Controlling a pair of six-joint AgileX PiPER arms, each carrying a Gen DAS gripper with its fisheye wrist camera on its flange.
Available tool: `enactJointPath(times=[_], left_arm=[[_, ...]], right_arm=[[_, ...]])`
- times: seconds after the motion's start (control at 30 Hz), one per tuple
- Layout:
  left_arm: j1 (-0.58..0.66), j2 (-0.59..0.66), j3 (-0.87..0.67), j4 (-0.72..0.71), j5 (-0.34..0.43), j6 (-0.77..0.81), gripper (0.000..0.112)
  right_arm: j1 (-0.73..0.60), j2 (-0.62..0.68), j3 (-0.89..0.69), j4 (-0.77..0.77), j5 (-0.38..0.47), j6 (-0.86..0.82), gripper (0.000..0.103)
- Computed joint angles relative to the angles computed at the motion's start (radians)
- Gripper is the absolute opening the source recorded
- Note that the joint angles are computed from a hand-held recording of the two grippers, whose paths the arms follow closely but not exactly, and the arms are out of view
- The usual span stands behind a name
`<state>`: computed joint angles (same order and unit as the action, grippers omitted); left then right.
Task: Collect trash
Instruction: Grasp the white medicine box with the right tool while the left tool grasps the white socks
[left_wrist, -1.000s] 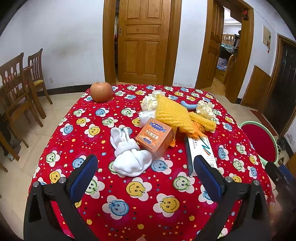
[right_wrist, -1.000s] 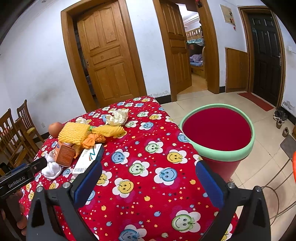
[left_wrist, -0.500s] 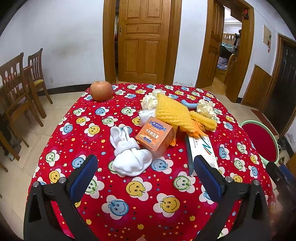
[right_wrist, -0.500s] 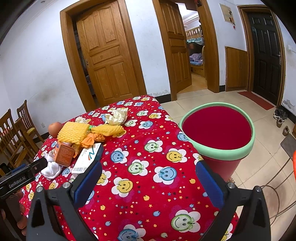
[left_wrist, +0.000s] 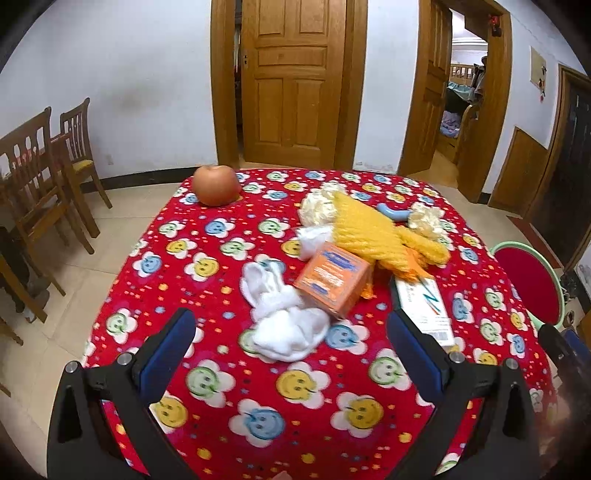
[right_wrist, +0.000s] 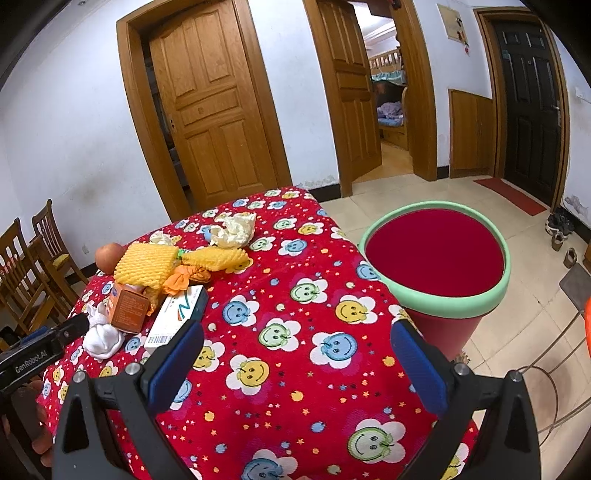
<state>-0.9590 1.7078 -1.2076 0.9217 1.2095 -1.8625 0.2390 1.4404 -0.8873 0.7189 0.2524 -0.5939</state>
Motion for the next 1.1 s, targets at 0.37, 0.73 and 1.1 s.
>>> enactJointPath(times=[0.37, 0.73, 1.1], left_arm=[[0.117, -0.088, 0.084, -0.037, -0.068, 0.103, 0.101], [0.232, -0.168, 0.23, -0.068, -0.238, 0.142, 0.101], [0.297, -0.21, 0.298, -0.077, -0.403, 0.182, 0.101]], right_arm=[[0.141, 0.055, -0.114, -0.431, 0.04, 0.447, 0.103], [0.327, 0.207, -0.281, -0.875, 0.153, 0.919, 0.103], [0.403, 0.328, -0.371, -0.989, 0.219, 1.057, 0.103]])
